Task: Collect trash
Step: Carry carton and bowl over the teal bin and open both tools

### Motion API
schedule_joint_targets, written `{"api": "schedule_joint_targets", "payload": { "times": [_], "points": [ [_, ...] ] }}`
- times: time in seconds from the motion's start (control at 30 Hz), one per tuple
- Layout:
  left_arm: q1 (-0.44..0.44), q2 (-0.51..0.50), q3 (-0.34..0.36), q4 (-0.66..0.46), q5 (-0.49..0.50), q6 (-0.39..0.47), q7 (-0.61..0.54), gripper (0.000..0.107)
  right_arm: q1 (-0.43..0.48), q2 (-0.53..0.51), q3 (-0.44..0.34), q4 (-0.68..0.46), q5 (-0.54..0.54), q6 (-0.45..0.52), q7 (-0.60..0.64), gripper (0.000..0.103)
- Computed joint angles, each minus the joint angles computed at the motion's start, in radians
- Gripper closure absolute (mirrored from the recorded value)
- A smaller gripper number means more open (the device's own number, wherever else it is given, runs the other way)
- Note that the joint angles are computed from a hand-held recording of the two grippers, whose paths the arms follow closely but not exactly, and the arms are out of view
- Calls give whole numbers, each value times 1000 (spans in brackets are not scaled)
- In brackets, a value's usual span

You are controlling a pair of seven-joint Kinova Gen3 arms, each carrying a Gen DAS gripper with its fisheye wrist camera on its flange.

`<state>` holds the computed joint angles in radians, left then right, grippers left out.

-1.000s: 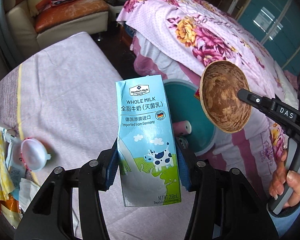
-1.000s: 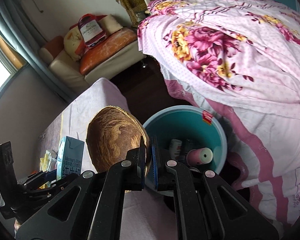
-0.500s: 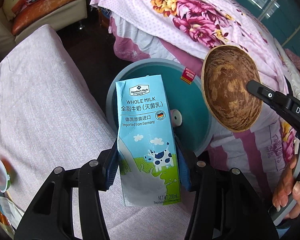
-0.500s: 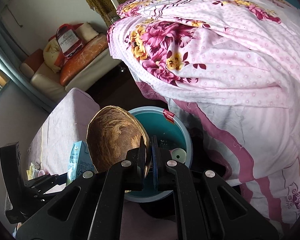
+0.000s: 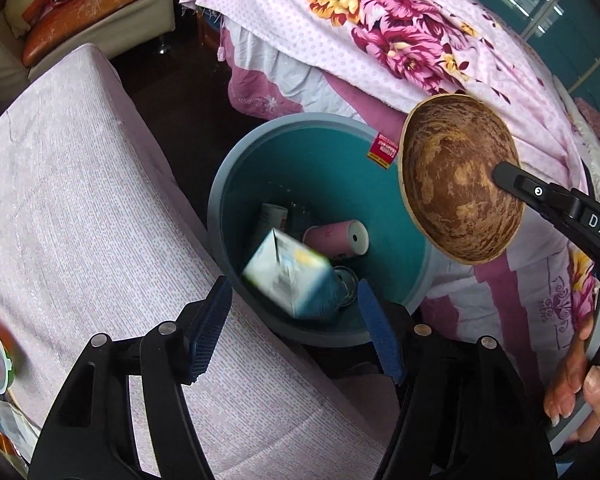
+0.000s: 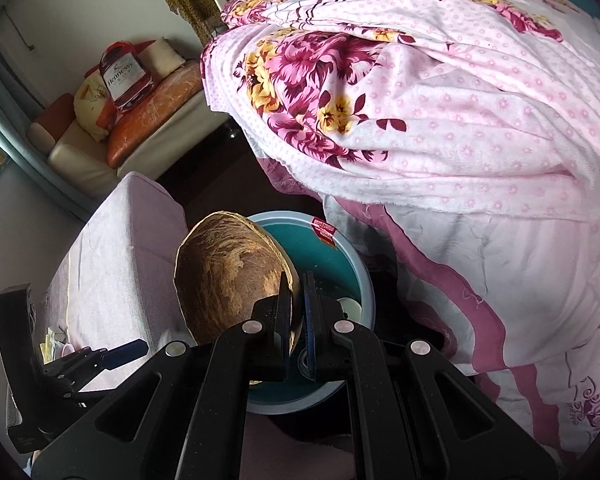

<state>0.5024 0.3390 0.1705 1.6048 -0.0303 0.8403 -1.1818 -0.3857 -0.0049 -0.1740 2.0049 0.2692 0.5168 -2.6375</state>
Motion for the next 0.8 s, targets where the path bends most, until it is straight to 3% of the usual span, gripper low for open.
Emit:
{"api": "schedule_joint_targets", "payload": {
  "times": [0.8],
  "points": [
    [-86, -96, 3, 122, 78, -64, -36, 41, -71, 192, 42, -125, -87, 83, 130, 94]
  ]
}}
